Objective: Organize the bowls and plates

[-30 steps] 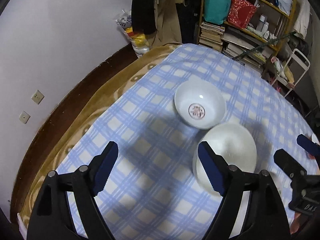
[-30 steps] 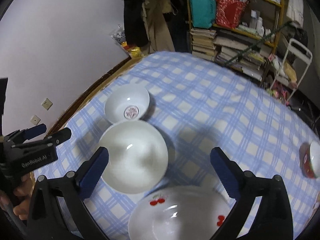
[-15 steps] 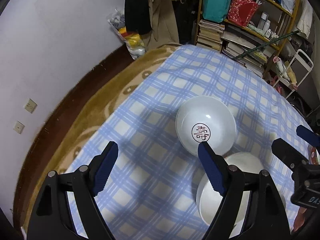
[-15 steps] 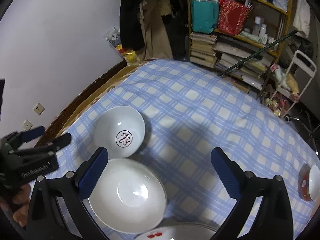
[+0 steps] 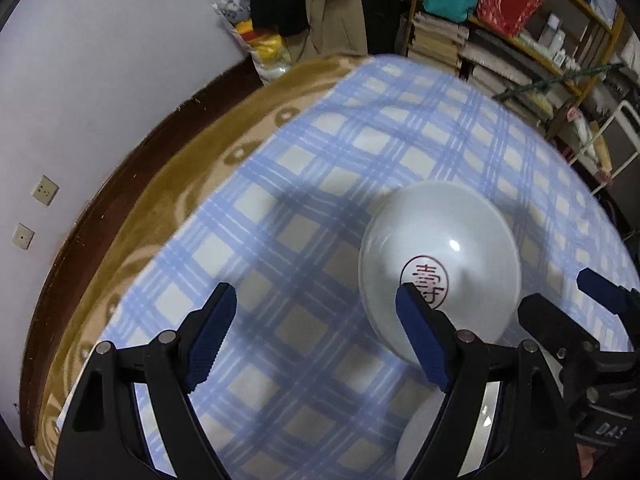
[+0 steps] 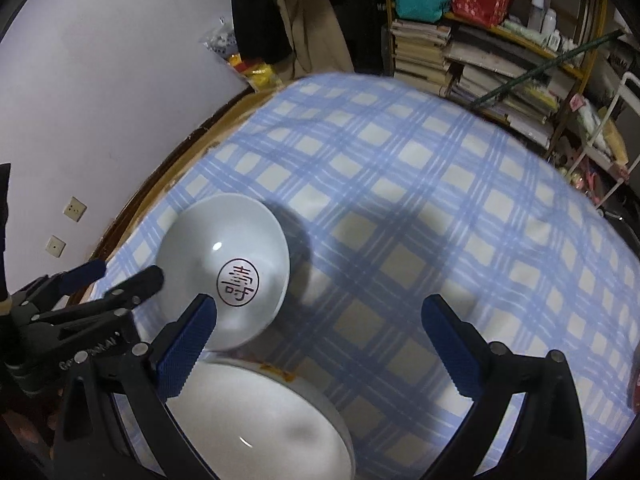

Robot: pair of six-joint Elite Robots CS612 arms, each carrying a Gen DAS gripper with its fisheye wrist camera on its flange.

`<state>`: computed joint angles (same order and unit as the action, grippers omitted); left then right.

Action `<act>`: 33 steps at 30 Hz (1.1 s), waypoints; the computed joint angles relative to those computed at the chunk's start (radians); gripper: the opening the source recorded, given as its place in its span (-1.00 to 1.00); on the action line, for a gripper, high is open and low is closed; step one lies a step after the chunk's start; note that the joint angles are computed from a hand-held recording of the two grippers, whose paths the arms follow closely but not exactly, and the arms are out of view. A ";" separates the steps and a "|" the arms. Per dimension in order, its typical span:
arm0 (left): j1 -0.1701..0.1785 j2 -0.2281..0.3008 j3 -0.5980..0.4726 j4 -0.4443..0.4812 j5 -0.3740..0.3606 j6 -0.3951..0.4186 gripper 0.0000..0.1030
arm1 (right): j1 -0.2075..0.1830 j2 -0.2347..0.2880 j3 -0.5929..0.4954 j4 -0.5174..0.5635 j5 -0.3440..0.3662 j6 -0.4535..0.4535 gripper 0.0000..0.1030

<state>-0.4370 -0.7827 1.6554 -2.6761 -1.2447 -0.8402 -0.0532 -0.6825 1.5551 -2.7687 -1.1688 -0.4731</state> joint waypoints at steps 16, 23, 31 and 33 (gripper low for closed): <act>0.015 0.043 -0.018 -0.087 -0.064 -0.021 -0.56 | 0.028 0.064 -0.112 0.184 -0.038 0.024 0.43; 0.011 0.043 -0.019 -0.109 -0.090 0.006 -0.82 | 0.032 0.059 -0.101 0.182 -0.027 -0.002 -0.25; 0.008 0.035 -0.019 -0.097 -0.089 0.003 -0.85 | 0.024 0.054 -0.083 0.169 0.039 0.025 -0.83; 0.008 0.032 -0.012 -0.120 -0.093 0.009 -0.86 | 0.022 0.053 -0.079 0.158 0.044 0.023 -0.83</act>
